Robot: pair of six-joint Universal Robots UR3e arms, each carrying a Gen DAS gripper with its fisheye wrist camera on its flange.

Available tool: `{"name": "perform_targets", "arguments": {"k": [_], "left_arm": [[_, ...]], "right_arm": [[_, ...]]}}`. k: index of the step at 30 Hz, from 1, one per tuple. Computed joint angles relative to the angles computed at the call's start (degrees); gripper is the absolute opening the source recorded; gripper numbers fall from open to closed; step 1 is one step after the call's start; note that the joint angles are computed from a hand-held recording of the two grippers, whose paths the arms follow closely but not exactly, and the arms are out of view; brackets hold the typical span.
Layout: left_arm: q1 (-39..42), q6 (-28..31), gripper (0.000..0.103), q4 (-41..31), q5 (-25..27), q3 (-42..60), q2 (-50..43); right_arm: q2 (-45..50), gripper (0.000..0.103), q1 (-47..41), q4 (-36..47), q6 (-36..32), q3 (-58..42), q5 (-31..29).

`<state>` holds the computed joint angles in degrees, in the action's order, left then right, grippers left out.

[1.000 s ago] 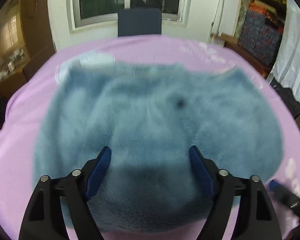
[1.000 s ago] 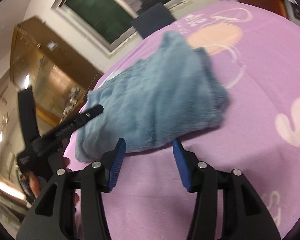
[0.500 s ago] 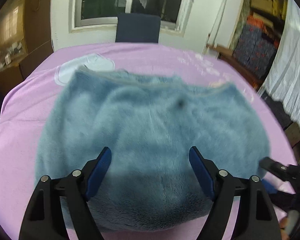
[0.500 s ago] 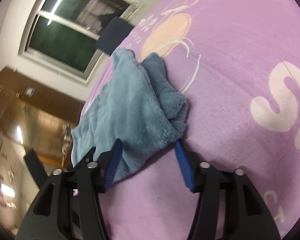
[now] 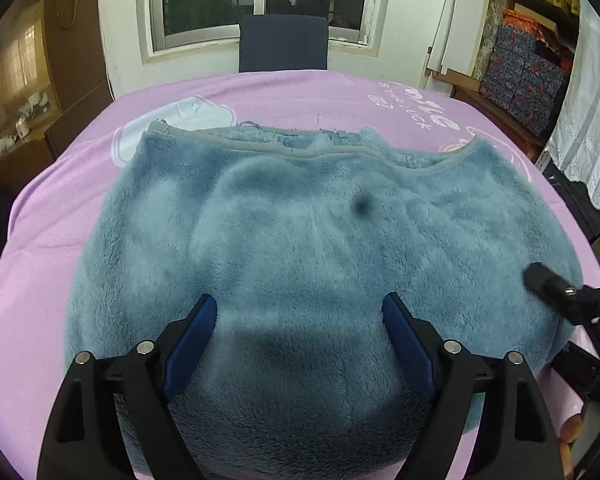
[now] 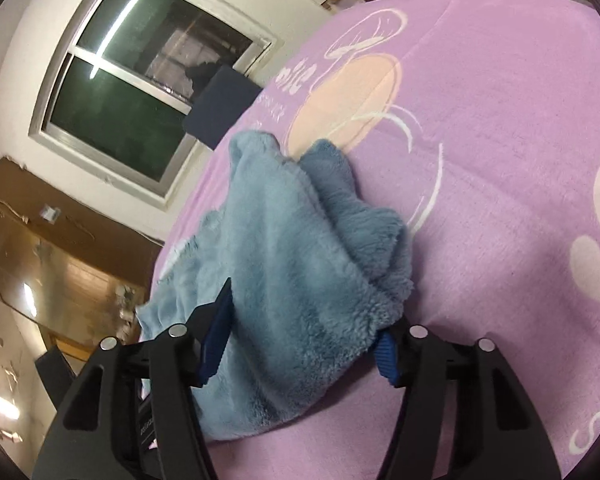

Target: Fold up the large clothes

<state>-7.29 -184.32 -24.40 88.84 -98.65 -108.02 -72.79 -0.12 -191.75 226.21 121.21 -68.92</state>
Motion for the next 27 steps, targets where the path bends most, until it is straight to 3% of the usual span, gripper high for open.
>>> {"name": "perform_targets", "arguments": {"k": [3, 7, 9, 11, 14, 21, 24, 27], "left_arm": [[1.35, 0.49, 0.085, -1.25, -1.98, 0.54, 0.04], [3.85, 0.89, 0.079, -4.9, -5.97, 0.67, 1.92], [8.69, 1.84, 0.065, -7.53, -13.11, -1.03, 5.48], [13.47, 3.36, 0.065, -8.66, -19.69, -2.88, 8.22], [15.82, 4.68, 0.065, -9.56, -18.51, -2.44, 8.28], [11.27, 4.56, 0.067, -9.21, -8.71, 1.1, 3.79], [14.15, 5.2, 0.067, -11.7, -13.48, 0.79, 5.46], [20.21, 6.15, 0.067, -15.16, -22.73, -0.35, 7.71]], "right_arm": [[2.2, 0.059, 3.51, 5.07, -4.0, -5.79, -4.9], [2.93, 0.044, 1.46, 1.8, -2.65, -3.97, -2.97], [3.21, 0.043, 1.33, 1.31, -2.98, -3.88, -2.7], [2.98, 0.042, 1.66, 1.37, -3.33, -3.67, -3.26], [2.4, 0.043, 1.83, 1.16, -3.56, -2.88, -3.43], [2.27, 0.046, 1.84, 4.25, -3.84, -4.59, -2.77], [1.26, 0.044, 2.6, 8.73, -4.16, -6.71, -4.3], [1.01, 0.039, 6.98, 12.57, -5.99, -10.88, -12.04]]}}
